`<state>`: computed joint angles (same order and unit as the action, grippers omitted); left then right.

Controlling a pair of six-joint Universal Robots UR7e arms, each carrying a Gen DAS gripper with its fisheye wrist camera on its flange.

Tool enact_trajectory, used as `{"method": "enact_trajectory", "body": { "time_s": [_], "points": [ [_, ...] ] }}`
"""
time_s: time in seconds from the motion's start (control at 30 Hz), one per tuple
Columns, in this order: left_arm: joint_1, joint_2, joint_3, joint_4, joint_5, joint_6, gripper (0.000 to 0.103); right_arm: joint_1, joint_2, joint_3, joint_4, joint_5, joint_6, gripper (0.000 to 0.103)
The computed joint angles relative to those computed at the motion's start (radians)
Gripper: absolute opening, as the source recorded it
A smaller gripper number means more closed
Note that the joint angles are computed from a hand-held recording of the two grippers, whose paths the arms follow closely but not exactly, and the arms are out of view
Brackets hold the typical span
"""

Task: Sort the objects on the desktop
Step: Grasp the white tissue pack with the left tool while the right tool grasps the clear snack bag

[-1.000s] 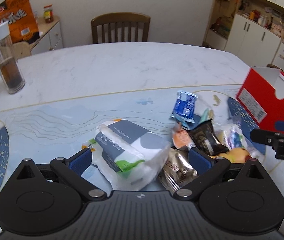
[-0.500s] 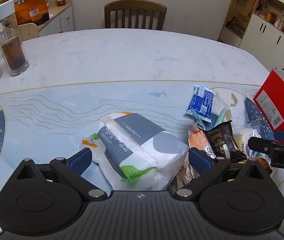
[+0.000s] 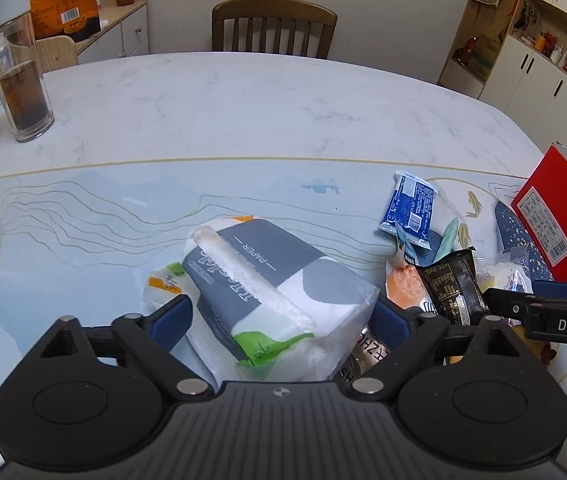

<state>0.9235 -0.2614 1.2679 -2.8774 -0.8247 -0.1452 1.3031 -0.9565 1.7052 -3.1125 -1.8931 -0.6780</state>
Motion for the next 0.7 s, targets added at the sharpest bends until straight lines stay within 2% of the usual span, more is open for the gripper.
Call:
{"method": "enact_trajectory", "body": {
  "time_s": [0.13, 0.3, 0.53, 0.7],
  "points": [
    [0.001, -0.002, -0.001, 0.001, -0.003, -0.001, 0.087, -0.004, -0.003, -0.001, 0.015, 0.008, 0.019, 0.081],
    [-0.001, -0.002, 0.002, -0.009, 0.002, -0.002, 0.079, -0.009, -0.012, 0.001, 0.039, 0.027, 0.040, 0.073],
    [-0.002, -0.007, 0.013, -0.030, 0.004, 0.004, 0.065, -0.012, -0.021, 0.008, 0.057, 0.055, 0.048, 0.055],
    [-0.004, -0.016, 0.028, -0.038, 0.004, 0.006, 0.063, -0.008, -0.023, 0.019, 0.031, 0.044, 0.052, 0.052]
  ]
}}
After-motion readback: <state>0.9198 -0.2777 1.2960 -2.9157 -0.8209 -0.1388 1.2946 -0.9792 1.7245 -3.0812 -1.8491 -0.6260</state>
